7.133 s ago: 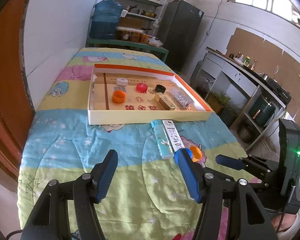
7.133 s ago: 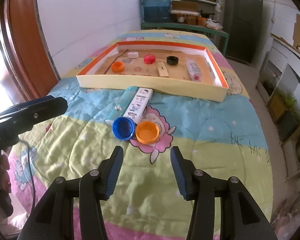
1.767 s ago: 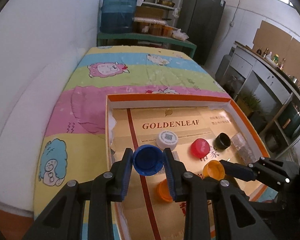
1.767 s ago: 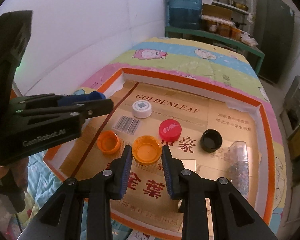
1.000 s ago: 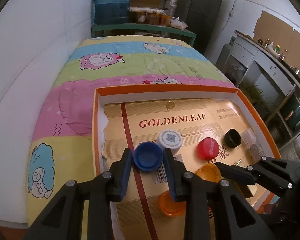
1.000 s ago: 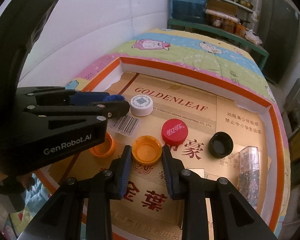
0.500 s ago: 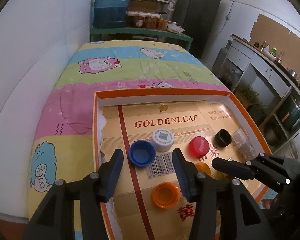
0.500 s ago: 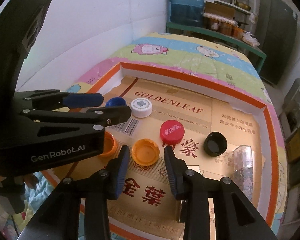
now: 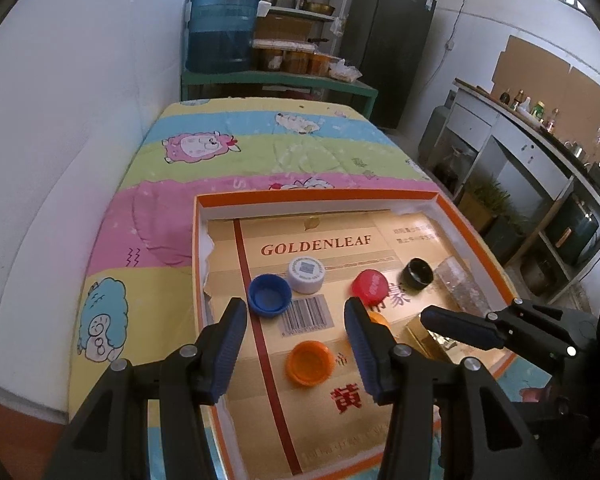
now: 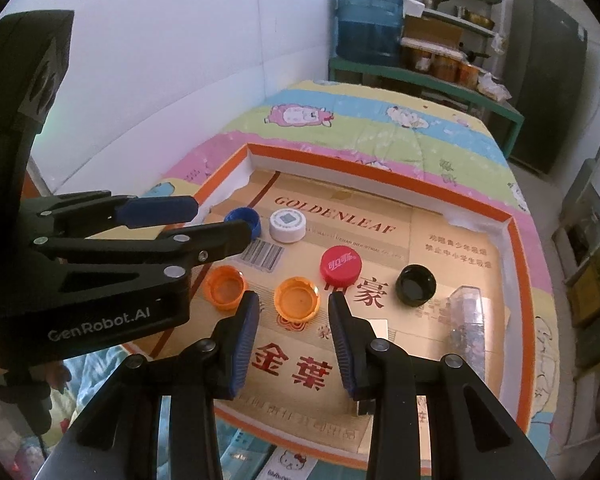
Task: Organize rigid objects
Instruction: 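Withdraw both grippers from the box toward the teal lighter and white case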
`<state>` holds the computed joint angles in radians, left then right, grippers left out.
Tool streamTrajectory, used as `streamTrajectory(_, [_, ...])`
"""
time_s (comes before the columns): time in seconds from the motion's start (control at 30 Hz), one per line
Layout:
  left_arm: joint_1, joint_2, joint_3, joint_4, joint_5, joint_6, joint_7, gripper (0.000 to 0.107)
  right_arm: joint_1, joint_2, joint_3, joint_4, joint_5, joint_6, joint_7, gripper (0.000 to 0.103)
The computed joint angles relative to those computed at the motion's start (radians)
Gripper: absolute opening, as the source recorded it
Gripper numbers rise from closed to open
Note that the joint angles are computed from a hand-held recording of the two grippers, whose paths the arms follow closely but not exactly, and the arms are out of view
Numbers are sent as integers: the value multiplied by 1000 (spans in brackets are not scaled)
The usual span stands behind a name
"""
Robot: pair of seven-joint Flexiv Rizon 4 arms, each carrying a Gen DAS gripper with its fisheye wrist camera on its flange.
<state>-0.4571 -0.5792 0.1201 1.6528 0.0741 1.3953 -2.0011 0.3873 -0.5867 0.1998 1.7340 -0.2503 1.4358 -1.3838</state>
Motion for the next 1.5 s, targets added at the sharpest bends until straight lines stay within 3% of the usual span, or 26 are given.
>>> streamTrajectory(0.5, [-64, 110, 40, 130, 44, 91, -79, 51, 23, 110, -33, 147, -16, 86, 53, 37])
streamTrajectory(0.97, [-169, 176, 125, 197, 130, 155, -208, 51, 46, 214, -90, 295, -51, 169, 152, 37])
streamTrajectory(1.13, [-236, 192, 192, 209, 182, 156, -285, 51, 62, 248, -119, 351, -65, 198, 189, 37])
streamTrajectory(1.33, [-312, 201, 268, 203, 283, 148, -410, 51, 169, 298, -260, 439, -106, 249, 269, 37])
streamTrajectory(1.5, [-328, 203, 276, 199, 360, 151, -498, 51, 228, 328, -341, 500, -114, 273, 310, 37])
